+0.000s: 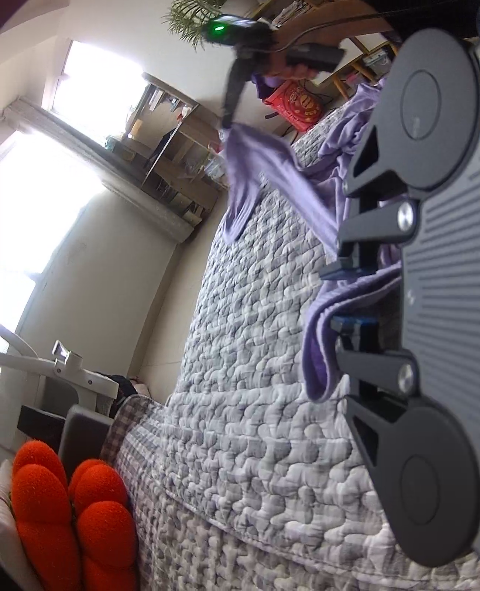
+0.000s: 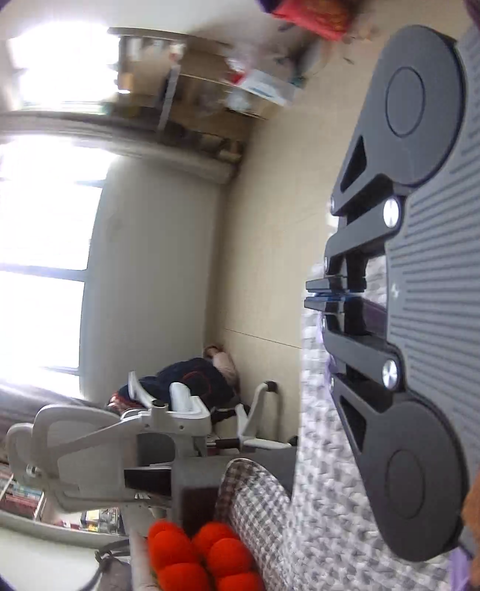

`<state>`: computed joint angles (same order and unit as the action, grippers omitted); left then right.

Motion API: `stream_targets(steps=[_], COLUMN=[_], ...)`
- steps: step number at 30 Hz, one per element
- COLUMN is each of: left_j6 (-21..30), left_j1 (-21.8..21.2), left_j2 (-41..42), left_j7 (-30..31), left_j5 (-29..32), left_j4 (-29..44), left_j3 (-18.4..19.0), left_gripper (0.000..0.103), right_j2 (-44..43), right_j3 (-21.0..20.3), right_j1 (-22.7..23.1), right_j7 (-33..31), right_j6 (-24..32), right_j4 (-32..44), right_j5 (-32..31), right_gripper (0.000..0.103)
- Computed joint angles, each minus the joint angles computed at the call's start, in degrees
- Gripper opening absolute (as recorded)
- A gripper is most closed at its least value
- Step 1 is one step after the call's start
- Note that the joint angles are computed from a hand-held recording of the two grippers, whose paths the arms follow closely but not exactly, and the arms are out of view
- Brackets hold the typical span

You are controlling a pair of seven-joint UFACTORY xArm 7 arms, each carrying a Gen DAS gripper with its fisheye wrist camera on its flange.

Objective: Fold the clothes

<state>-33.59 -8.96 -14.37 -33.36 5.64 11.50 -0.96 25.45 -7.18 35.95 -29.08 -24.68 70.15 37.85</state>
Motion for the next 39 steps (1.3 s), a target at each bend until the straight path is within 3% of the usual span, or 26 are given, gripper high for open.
stream_targets(steps=[4,6,9,11,12,13,16,20,21,22,23,25,27,34,39], left_j6=[1.64,2.85,3.46,3.68,3.88,3.86,4.17,3.08,3.25,3.59,4.12,5.46,6.30,7.44,9.78], left_j1=[-0.07,-0.14,0.03,0.14,0.20,0.17,0.17,-0.06,0.25,0.51,0.62,0.74,1.78,6.56,15.43], left_j2=[1.41,1.58,1.83,2.13,2.58,2.93,3.25,3.37,3.25,3.09,2.88,2.29,1.51,-5.35,-15.41], left_j7=[-2.22,-3.47,-4.16,-4.29,-4.38,-4.62,-5.26,-7.98,-7.34,-6.55,-5.97,-4.70,-1.40,6.68,9.98], left_j5=[-0.41,-0.21,-1.19,-2.36,-3.24,-3.80,-5.44,-5.21,-6.46,-7.66,-8.49,-10.13,-14.22,-30.36,-37.93], left_j4=[0.75,1.07,1.60,2.04,2.38,2.59,2.86,2.00,1.89,1.87,1.91,2.16,2.36,1.18,-1.25], left_j3=[0.43,0.74,0.15,-0.52,-0.96,-1.16,-1.73,-0.93,-1.78,-2.56,-3.07,-4.10,-6.95,-15.51,-23.05], left_gripper=[0.026,0.050,0.064,0.064,0.063,0.062,0.054,0.035,0.031,0.028,0.024,0.015,0.009,0.007,0.007], right_j2=[-0.29,-0.75,0.03,0.01,0.08,0.34,1.19,2.51,2.69,2.63,2.36,1.54,0.96,-0.52,-2.94], right_j3=[3.83,11.38,23.88,25.04,25.63,26.30,27.26,21.37,21.05,20.58,19.04,16.07,16.54,23.43,21.76], right_j1=[-5.50,-13.96,-27.49,-28.99,-29.81,-30.82,-32.47,-28.17,-28.40,-28.13,-26.72,-23.74,-24.12,-31.72,-29.88], right_j7=[7.95,14.80,23.20,24.93,25.79,26.63,28.16,30.24,31.58,32.82,33.65,34.60,36.03,42.62,45.88], right_j6=[3.40,4.19,5.37,5.70,5.97,6.54,9.76,12.46,12.68,12.55,11.84,9.60,7.80,3.30,-1.70], right_j4=[-3.51,-5.16,-5.76,-5.76,-5.67,-5.32,-3.75,-1.40,-1.51,-1.89,-2.45,-3.97,-4.99,-5.53,-6.94], right_j5=[-2.37,-10.05,-22.75,-25.73,-27.26,-28.91,-33.30,-34.60,-34.62,-34.65,-34.70,-34.87,-35.85,-46.40,-49.75], right_gripper=[0.000,0.002,0.016,0.027,0.042,0.045,0.045,0.045,0.042,0.026,0.018,0.012,0.011,0.011,0.010])
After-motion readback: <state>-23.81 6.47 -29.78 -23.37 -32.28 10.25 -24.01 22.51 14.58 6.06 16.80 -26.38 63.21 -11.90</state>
